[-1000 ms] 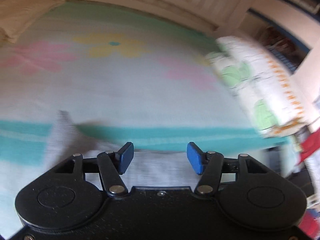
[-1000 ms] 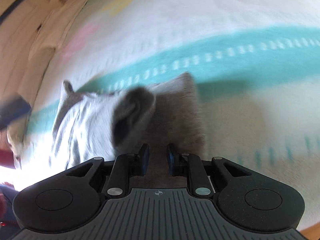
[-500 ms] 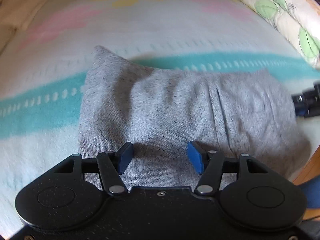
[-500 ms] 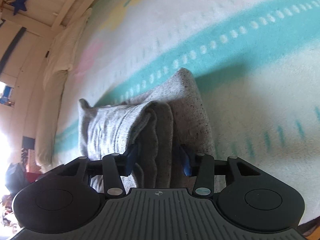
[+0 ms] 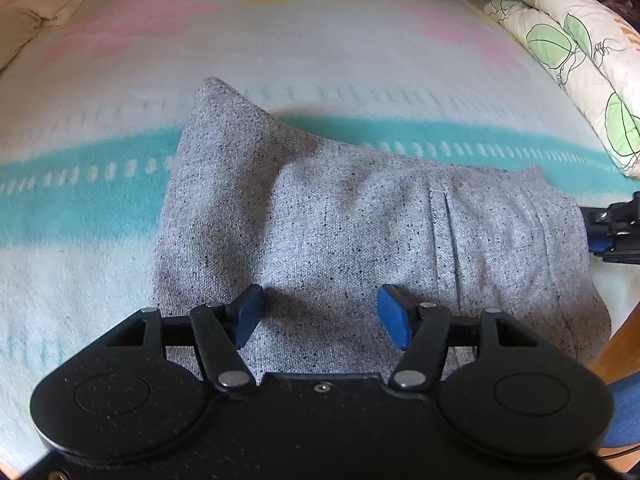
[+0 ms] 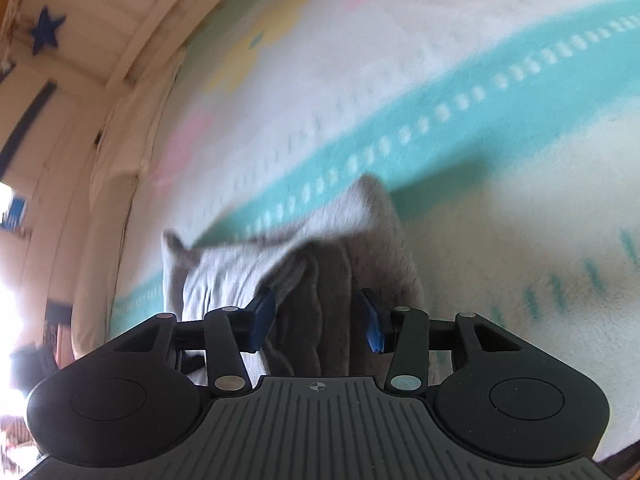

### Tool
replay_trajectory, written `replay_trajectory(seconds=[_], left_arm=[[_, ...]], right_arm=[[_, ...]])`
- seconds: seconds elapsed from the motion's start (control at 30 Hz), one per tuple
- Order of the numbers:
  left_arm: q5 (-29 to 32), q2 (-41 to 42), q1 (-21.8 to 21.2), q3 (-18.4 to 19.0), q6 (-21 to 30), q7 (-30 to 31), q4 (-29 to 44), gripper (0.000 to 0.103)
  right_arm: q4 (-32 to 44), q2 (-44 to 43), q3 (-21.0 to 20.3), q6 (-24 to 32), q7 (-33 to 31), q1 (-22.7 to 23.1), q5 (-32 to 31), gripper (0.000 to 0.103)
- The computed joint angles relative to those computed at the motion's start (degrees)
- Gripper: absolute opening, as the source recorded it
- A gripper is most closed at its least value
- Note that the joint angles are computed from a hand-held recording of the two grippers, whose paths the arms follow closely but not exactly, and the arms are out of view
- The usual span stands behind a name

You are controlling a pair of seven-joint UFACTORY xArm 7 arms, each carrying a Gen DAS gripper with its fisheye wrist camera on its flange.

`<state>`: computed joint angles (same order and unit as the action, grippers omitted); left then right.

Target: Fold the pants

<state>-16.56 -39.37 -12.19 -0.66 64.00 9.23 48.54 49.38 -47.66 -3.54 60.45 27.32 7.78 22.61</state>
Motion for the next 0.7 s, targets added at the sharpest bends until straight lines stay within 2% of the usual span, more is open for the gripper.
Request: replay_trajectory(seconds=[0.17,0.23,0.3,0.5,0.57,0.7], left_arm=[[-0.78,0.48,0.15,0.60,0.37,-0.38,0.15,0.067],[-0.60,0.55,0.21,0.41,0.27,-0.34,0.16,0.067],[-0.52,0.58,0.30,0.27,0.30,-0.59,0.26,0.067],[-1.32,1.13,0.21,0.90,0.32,-0.55,0.75,0.067],[-2.12,1.27,0.36,1.59,0.15,-0.47,1.21,0.067],[-2.35,1.58,2.07,2.50,-2.44,-1.12,2.40,0.067]], right_arm=[[-1.82,-3.41,1.82,-7.93,-0.06,-1.30,-1.41,0.044],[-2.31,-3.90,1.60,-10.64,-1.46,-0.22,-1.92,0.046],[-1.26,-2.67,1.15,-8.96,-2.88,1.02,-2.95,0.051],[-0.73,1.25,0.24,-0.99,-6.08,3.97,-2.03,0.053],[-0.79,1.73,0.81,0.80,-7.20,4.02,-2.16,0.058],[0.19,1.88,1.01,2.76,-7.73,3.87,-1.08,0.060]])
